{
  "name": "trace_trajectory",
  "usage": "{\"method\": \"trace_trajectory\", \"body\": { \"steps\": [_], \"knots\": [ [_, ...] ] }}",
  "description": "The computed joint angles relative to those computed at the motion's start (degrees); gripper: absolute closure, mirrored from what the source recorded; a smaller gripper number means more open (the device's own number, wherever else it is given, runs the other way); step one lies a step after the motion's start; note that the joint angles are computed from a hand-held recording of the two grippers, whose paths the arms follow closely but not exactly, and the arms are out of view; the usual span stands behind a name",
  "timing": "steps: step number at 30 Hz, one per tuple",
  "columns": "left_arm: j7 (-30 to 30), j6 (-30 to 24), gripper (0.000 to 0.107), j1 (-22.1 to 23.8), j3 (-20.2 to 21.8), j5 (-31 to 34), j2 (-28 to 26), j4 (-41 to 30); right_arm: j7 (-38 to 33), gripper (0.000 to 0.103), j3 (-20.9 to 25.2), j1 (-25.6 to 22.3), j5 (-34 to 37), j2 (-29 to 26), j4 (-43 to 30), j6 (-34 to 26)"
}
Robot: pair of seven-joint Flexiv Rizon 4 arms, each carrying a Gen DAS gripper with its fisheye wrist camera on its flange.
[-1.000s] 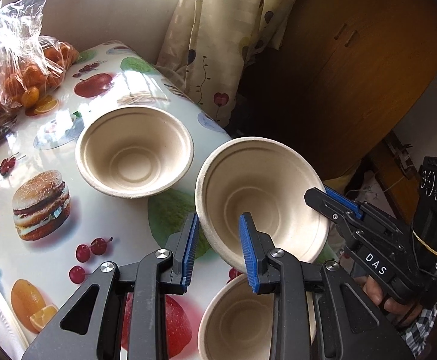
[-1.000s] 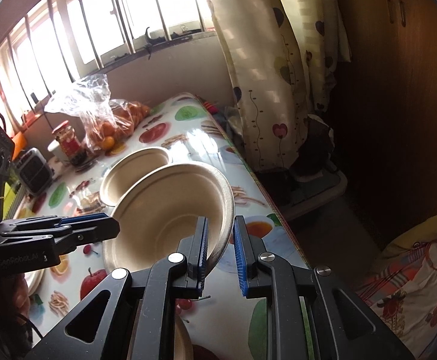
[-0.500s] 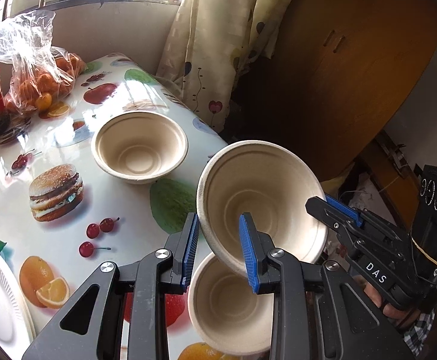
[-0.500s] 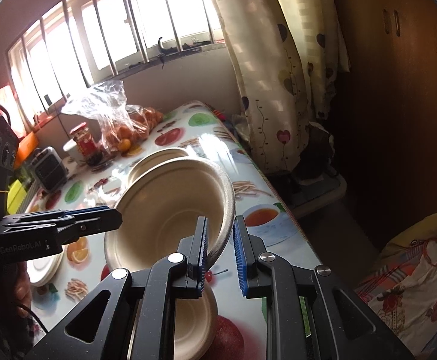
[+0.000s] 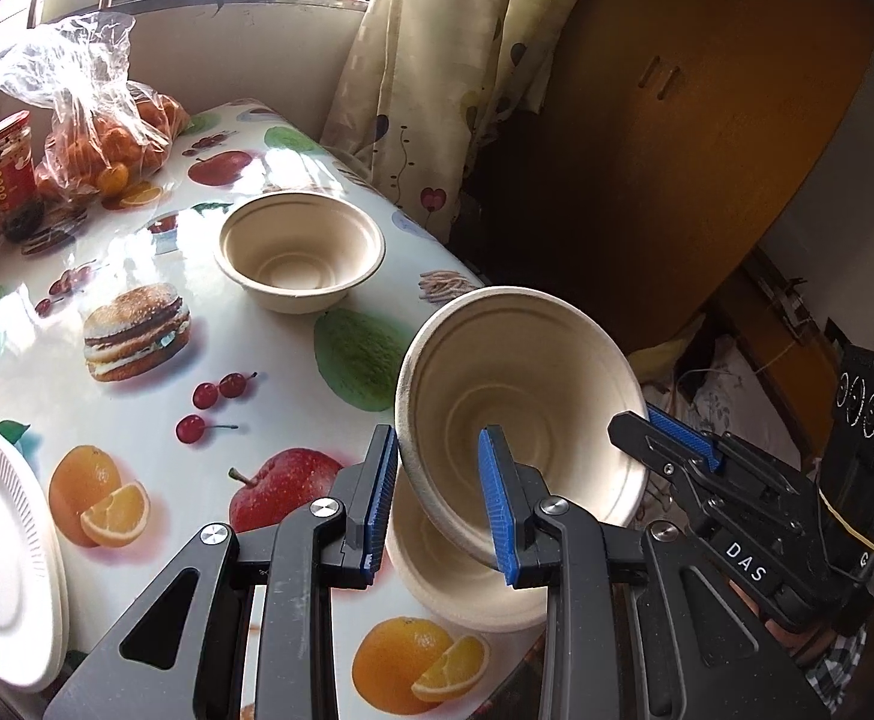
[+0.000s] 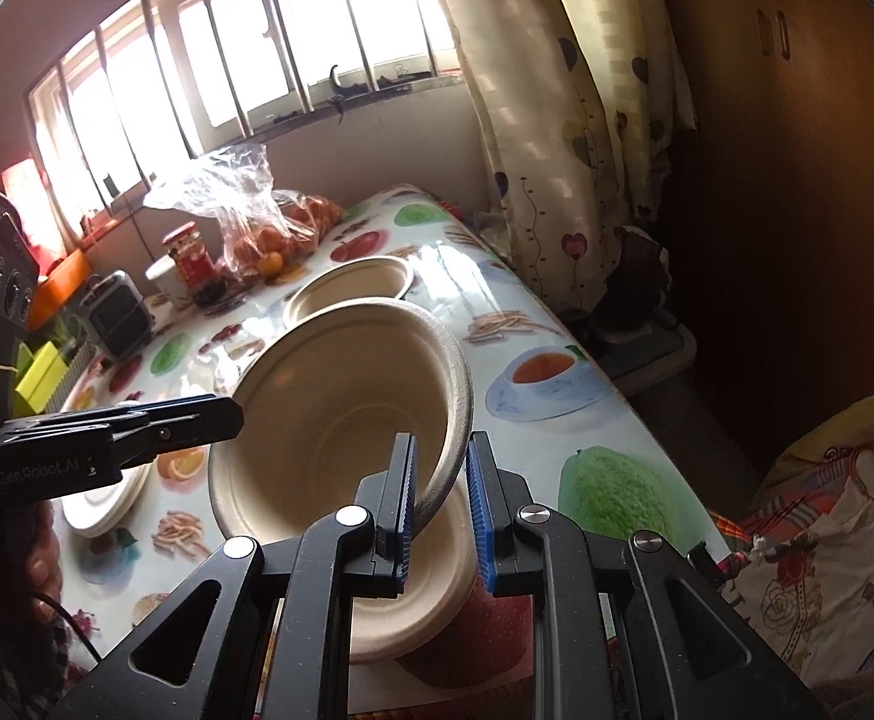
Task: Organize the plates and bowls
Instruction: 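Lift the held beige bowl with both tools and lower it into another bowl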
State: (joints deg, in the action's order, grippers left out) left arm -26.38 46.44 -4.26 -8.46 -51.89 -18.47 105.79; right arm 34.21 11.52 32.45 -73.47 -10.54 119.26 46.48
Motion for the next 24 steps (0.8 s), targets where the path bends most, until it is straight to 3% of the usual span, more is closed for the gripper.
{"method": "trace_trajectory", "body": {
  "steps": [24],
  "knots": [
    [-1.35, 0.73, 0.077, -0.34, 0.87, 4.09, 0.55, 3.44, 0.55, 0.086, 0.37, 2.85, 4.59, -2.13, 0.27, -1.66]
  ]
}}
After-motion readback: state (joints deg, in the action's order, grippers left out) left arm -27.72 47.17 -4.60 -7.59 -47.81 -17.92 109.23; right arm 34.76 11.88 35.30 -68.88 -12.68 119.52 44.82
